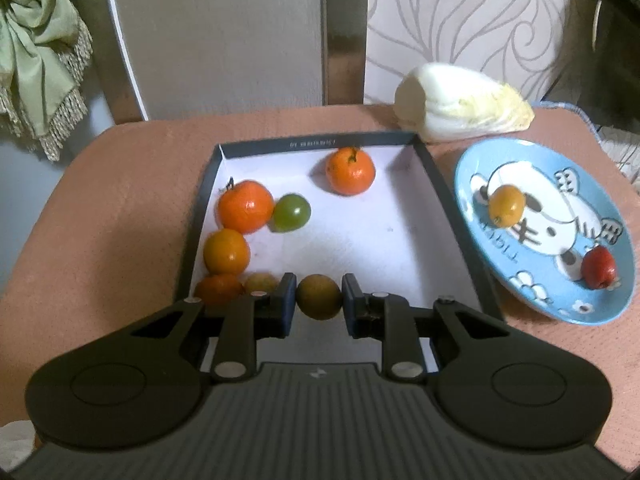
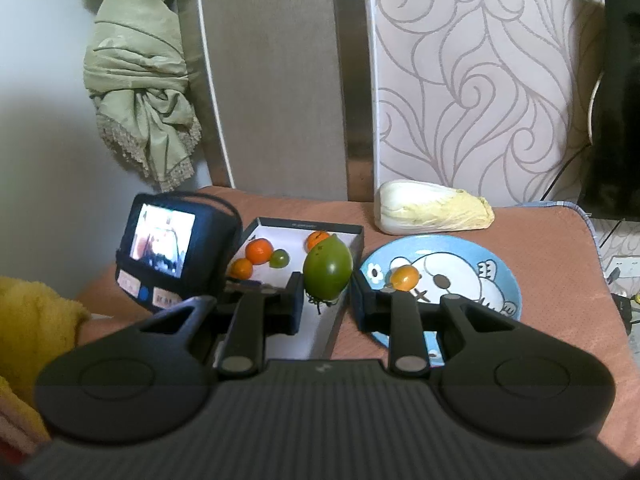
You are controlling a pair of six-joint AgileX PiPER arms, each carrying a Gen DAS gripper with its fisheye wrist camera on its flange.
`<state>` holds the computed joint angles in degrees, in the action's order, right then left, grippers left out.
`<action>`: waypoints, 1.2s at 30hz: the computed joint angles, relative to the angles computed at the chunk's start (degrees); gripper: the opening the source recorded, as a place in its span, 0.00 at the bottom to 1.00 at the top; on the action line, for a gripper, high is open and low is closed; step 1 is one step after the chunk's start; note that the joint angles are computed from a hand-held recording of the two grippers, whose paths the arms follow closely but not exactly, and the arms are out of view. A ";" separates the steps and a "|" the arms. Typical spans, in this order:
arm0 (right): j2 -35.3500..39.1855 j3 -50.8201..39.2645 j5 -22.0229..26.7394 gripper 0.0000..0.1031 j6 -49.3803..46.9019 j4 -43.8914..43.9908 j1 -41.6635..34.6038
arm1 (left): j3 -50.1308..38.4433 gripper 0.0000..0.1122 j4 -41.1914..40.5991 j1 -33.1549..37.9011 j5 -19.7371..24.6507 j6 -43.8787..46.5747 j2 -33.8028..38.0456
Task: Organize fruits
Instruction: 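Grasp a brown kiwi in the tray with the left tool while the right tool holds the lime, then lower the kiwi onto the blue plate with the left tool while the right tool holds the lime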
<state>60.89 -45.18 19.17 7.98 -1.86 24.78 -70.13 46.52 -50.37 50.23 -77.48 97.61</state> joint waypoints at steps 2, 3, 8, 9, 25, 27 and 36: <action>-0.06 0.08 -0.06 0.27 -0.87 0.91 0.24 | -0.35 0.25 0.56 -0.69 0.86 -0.05 -0.71; -0.11 0.14 -0.14 0.27 -1.08 1.23 0.37 | -0.56 0.25 0.81 -0.94 1.17 0.06 -1.00; -0.46 0.44 -0.61 0.27 -2.81 3.48 0.74 | -1.57 0.25 1.42 -2.12 3.05 0.60 -2.05; -0.51 0.52 -0.66 0.27 -3.38 4.14 0.76 | -1.85 0.25 1.43 -2.28 3.40 0.84 -2.13; -3.71 3.17 0.60 0.27 -14.45 15.24 -2.27 | -7.00 0.25 1.51 -4.81 7.07 1.55 -0.01; -3.91 3.41 0.60 0.27 -16.04 16.71 -2.89 | -7.66 0.25 1.30 -5.01 7.22 1.78 0.47; -5.29 4.59 1.15 0.27 -21.11 21.32 -5.84 | -10.66 0.25 0.89 -5.90 7.69 2.60 2.36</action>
<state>55.60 -40.59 20.32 -13.12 19.46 18.94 -80.79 47.41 -56.26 57.92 -74.88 99.97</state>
